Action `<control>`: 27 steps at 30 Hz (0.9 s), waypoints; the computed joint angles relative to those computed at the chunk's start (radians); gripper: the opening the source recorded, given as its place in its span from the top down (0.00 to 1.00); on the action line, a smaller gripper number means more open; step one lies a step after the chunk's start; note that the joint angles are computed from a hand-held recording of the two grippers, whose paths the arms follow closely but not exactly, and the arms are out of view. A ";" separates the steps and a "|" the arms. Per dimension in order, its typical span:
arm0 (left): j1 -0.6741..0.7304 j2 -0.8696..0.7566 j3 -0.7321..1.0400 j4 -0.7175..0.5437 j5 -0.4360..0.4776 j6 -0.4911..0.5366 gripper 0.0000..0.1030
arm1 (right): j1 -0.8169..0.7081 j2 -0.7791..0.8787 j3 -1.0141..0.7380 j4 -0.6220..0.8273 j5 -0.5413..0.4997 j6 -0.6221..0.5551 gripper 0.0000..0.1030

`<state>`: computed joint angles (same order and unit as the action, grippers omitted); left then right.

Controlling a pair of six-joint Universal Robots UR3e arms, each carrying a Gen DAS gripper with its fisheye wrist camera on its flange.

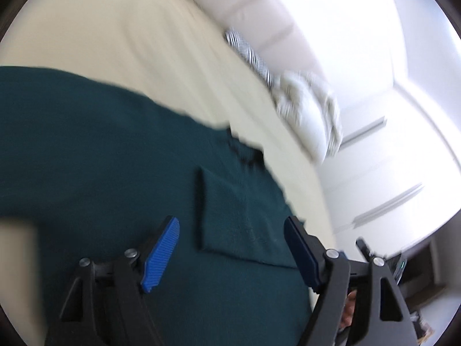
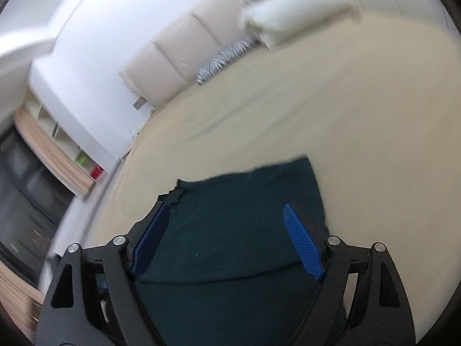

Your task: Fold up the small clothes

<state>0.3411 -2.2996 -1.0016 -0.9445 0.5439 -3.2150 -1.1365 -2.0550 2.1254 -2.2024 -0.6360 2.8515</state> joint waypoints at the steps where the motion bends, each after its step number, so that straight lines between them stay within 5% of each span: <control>1: 0.056 0.059 -0.103 0.027 -0.031 -0.001 0.24 | -0.002 -0.066 0.005 0.008 0.010 -0.004 0.07; 4: 0.245 0.195 -0.347 0.048 -0.089 -0.012 0.24 | 0.020 -0.246 0.028 -0.079 0.020 0.089 0.00; 7: 0.422 0.268 -0.506 0.051 -0.107 -0.028 0.24 | 0.212 -0.206 -0.024 -0.306 -0.130 0.276 0.00; 9: 0.524 0.293 -0.586 0.053 -0.134 -0.043 0.25 | 0.354 -0.144 -0.082 -0.353 -0.221 0.353 0.00; 11: 0.598 0.301 -0.642 0.077 -0.152 -0.081 0.30 | 0.424 -0.117 -0.156 -0.250 -0.210 0.384 0.00; 14: 0.664 0.270 -0.712 0.237 -0.188 -0.254 0.35 | 0.563 -0.021 -0.248 -0.166 -0.248 0.455 0.00; 18: 0.670 0.178 -0.710 0.516 -0.174 -0.561 0.35 | 0.762 0.119 -0.296 -0.237 -0.366 0.616 0.00; 21: 0.657 0.061 -0.651 0.789 -0.138 -0.874 0.36 | 0.779 0.111 -0.228 -0.278 -0.366 0.641 0.00; 25: 0.621 -0.039 -0.503 0.917 -0.062 -1.076 0.38 | 0.728 0.072 -0.141 -0.295 -0.334 0.616 0.00; 27: 0.606 -0.073 -0.422 0.877 -0.020 -1.078 0.59 | 0.646 0.022 -0.088 -0.266 -0.276 0.572 0.00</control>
